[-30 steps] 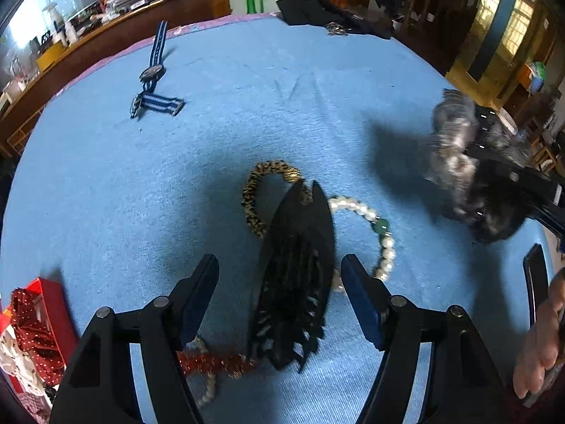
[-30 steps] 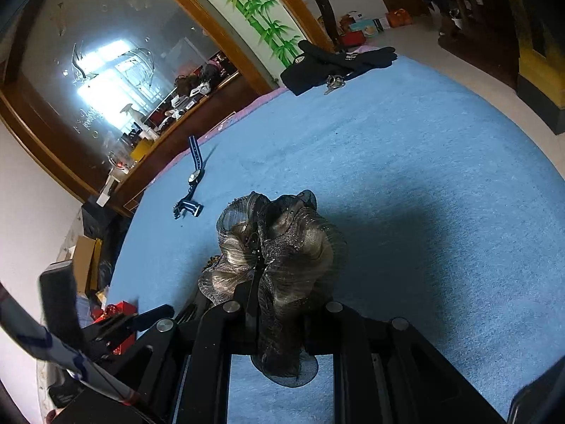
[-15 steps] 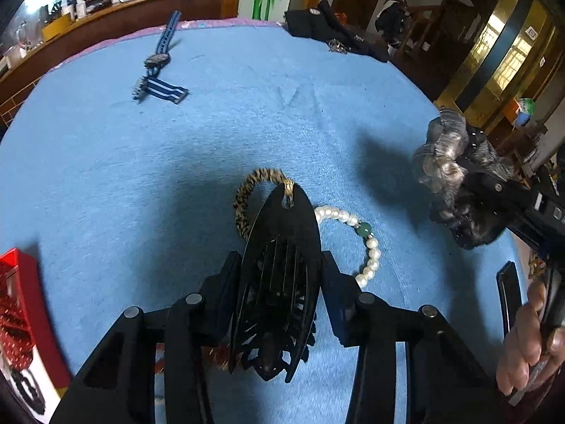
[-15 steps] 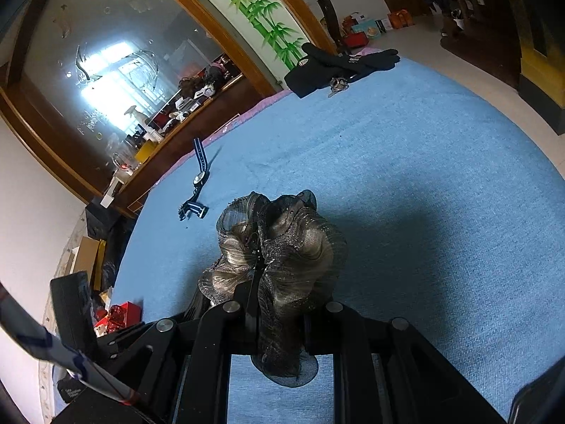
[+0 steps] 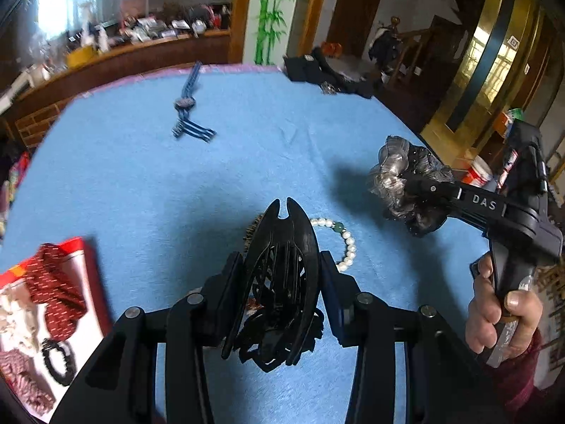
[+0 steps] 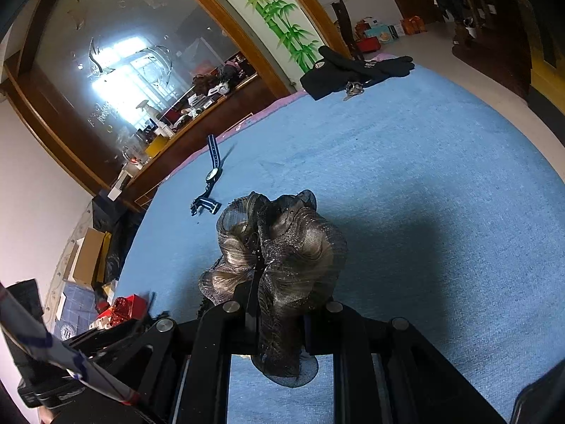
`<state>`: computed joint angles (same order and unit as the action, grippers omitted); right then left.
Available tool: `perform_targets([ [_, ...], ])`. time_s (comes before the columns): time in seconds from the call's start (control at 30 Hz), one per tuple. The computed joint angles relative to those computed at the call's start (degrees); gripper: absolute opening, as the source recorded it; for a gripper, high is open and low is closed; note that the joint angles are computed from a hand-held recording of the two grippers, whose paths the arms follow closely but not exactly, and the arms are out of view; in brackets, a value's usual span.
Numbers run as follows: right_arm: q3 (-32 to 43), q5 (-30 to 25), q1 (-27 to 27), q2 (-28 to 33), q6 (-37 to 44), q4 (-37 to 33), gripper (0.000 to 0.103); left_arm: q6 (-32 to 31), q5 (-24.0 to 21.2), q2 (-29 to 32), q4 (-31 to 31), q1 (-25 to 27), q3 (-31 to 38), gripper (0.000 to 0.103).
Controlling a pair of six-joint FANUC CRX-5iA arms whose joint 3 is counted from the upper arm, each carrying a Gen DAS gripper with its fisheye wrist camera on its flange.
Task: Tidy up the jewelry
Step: 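Carry the claw clip with the left gripper while the right gripper carries the sheer scrunchie to the box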
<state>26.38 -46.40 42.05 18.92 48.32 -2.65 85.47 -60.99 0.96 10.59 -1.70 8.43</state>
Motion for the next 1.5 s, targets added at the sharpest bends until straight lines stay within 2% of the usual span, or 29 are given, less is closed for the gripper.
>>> perform_targets([
  [0.17,0.1,0.4,0.7,-0.2,1.7,-0.2,0.016,4.3,2.5,-4.5,-6.5,-1.9,-2.7,0.042],
  [0.37,0.3,0.8,2.2,-0.5,4.8,-0.7,0.016,6.1,3.5,-8.6,-8.7,-1.9,-6.2,0.042],
  [0.57,-1.2,2.8,4.9,-1.8,9.3,-0.8,0.016,6.1,4.8,-12.9,-7.7,0.1,-10.4,0.042],
  [0.7,-1.8,2.8,5.3,-2.8,11.7,-6.1,0.016,5.8,5.3,-16.2,-6.9,1.7,-13.0,0.042],
  [0.87,-4.2,4.5,8.1,-5.0,12.2,-6.8,0.016,4.2,5.4,-19.8,-4.9,4.6,-16.0,0.042],
  [1.13,-0.3,2.0,12.1,-3.8,15.8,-8.6,0.017,-0.5,5.0,-27.1,0.1,12.4,-21.7,0.042],
  [1.5,8.5,-4.1,16.5,1.5,21.1,-11.5,0.018,-10.2,0.3,-37.7,8.2,29.4,-29.9,0.042],
])
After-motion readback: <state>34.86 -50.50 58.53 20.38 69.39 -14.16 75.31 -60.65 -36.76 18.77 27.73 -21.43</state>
